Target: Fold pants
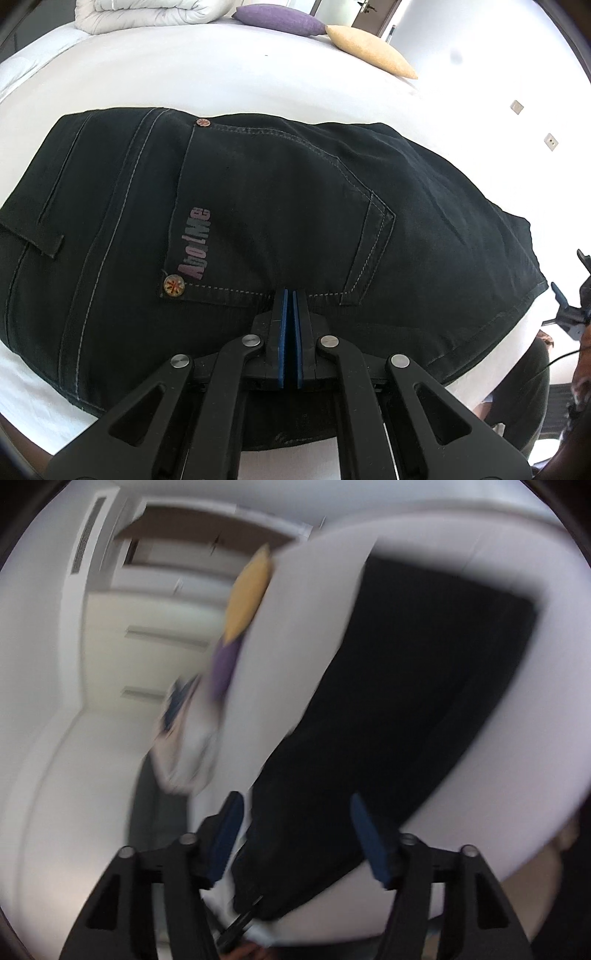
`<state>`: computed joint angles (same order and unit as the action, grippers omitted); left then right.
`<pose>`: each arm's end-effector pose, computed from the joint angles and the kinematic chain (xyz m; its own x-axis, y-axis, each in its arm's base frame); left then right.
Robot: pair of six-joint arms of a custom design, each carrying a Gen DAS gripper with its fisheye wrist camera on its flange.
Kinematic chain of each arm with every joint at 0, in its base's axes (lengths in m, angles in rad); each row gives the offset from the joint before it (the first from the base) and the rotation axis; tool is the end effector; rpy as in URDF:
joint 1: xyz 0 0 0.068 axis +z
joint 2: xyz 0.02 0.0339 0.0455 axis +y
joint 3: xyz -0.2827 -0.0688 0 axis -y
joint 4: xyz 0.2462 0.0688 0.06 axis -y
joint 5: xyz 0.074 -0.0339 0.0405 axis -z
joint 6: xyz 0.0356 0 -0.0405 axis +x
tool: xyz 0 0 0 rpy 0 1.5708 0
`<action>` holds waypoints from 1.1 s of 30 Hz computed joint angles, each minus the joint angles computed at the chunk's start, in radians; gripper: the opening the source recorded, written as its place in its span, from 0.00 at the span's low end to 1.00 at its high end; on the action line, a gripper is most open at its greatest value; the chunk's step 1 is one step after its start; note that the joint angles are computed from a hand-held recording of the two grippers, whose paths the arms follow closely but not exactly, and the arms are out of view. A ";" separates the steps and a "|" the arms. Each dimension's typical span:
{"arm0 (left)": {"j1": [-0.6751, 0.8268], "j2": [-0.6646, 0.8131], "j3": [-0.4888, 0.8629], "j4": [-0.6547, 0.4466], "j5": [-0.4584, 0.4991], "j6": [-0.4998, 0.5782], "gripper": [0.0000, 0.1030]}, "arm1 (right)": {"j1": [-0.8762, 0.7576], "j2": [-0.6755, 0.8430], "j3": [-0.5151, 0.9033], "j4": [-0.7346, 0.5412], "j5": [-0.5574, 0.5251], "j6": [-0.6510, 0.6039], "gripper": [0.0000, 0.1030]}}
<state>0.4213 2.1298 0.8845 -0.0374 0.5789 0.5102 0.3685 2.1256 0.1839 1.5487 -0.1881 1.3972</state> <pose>0.3137 0.1192 0.0396 -0.8614 0.0619 -0.5041 0.2524 0.9135 -0.3190 0.2180 0.0913 0.0609 -0.5690 0.8175 -0.0890 0.2629 0.2834 0.9222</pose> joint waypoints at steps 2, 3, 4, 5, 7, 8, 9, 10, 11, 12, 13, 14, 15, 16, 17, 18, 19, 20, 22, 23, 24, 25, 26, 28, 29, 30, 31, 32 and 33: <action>0.005 0.003 -0.001 0.001 0.008 0.002 0.03 | 0.053 0.045 0.109 -0.062 -0.068 0.016 0.65; 0.005 0.005 -0.003 0.006 0.011 -0.001 0.03 | 0.078 0.079 0.153 -0.070 -0.084 0.035 0.65; 0.006 0.005 -0.007 0.015 0.012 -0.004 0.03 | 0.094 0.112 0.187 -0.068 -0.099 0.061 0.65; 0.022 -0.003 -0.016 0.008 0.017 0.013 0.03 | 0.109 0.155 0.231 -0.065 -0.129 0.095 0.65; 0.038 -0.011 -0.026 0.007 0.023 0.029 0.03 | 0.132 0.193 0.293 -0.096 -0.161 0.115 0.65; 0.042 -0.014 -0.031 0.007 0.026 0.035 0.03 | 0.141 0.200 0.321 -0.128 -0.171 0.119 0.65; 0.043 -0.015 -0.031 0.005 0.029 0.037 0.03 | 0.146 0.210 0.343 -0.145 -0.179 0.123 0.65; 0.043 -0.013 -0.028 0.002 0.031 0.037 0.03 | 0.149 0.224 0.366 -0.155 -0.191 0.128 0.65; 0.046 -0.011 -0.023 -0.007 0.036 0.042 0.03 | 0.154 0.241 0.392 -0.172 -0.199 0.135 0.65; 0.047 -0.008 -0.020 -0.011 0.038 0.044 0.03 | 0.159 0.249 0.401 -0.177 -0.201 0.138 0.65; 0.053 -0.008 -0.018 -0.020 0.042 0.055 0.03 | 0.164 0.259 0.411 -0.175 -0.204 0.139 0.65; 0.066 -0.011 -0.015 -0.037 0.048 0.072 0.03 | 0.171 0.265 0.432 -0.188 -0.203 0.141 0.65; 0.075 -0.012 -0.013 -0.051 0.052 0.085 0.03 | 0.169 0.276 0.445 -0.190 -0.208 0.144 0.65; 0.077 -0.012 -0.012 -0.055 0.054 0.088 0.03 | 0.168 0.284 0.454 -0.193 -0.209 0.150 0.65; 0.081 -0.012 -0.009 -0.063 0.056 0.094 0.03 | 0.166 0.294 0.458 -0.186 -0.208 0.153 0.65; 0.083 -0.013 -0.007 -0.070 0.056 0.098 0.03 | 0.165 0.300 0.469 -0.187 -0.210 0.151 0.65; 0.084 -0.014 -0.006 -0.074 0.056 0.099 0.03 | 0.162 0.303 0.478 -0.195 -0.215 0.146 0.65; 0.083 -0.012 -0.002 -0.077 0.056 0.100 0.03 | 0.165 0.305 0.502 -0.222 -0.212 0.146 0.65; 0.058 -0.007 0.004 -0.060 0.047 0.068 0.03 | 0.165 0.316 0.535 -0.252 -0.219 0.145 0.59; 0.053 -0.007 0.004 -0.060 0.044 0.064 0.03 | 0.165 0.322 0.557 -0.276 -0.224 0.138 0.52; 0.046 -0.006 0.006 -0.057 0.041 0.057 0.03 | 0.164 0.329 0.576 -0.295 -0.234 0.125 0.44; 0.041 -0.005 0.009 -0.060 0.037 0.054 0.03 | 0.167 0.332 0.595 -0.323 -0.237 0.109 0.37; 0.041 -0.005 0.012 -0.070 0.035 0.059 0.03 | 0.169 0.326 0.609 -0.373 -0.235 0.085 0.16; 0.042 -0.007 0.019 -0.092 0.029 0.077 0.03 | 0.178 0.322 0.619 -0.433 -0.220 0.044 0.07; 0.040 -0.010 0.015 -0.093 0.025 0.082 0.03 | 0.184 0.314 0.613 -0.449 -0.214 0.015 0.05; 0.040 -0.012 0.013 -0.094 0.020 0.089 0.03 | 0.189 0.300 0.609 -0.474 -0.209 -0.015 0.05; 0.041 -0.017 0.006 -0.090 0.014 0.096 0.03 | 0.198 0.280 0.604 -0.508 -0.199 -0.055 0.05; 0.043 -0.025 -0.007 -0.079 0.007 0.105 0.02 | 0.208 0.261 0.597 -0.539 -0.188 -0.093 0.04; 0.043 -0.034 -0.022 -0.063 0.000 0.110 0.02 | 0.220 0.244 0.591 -0.567 -0.176 -0.126 0.04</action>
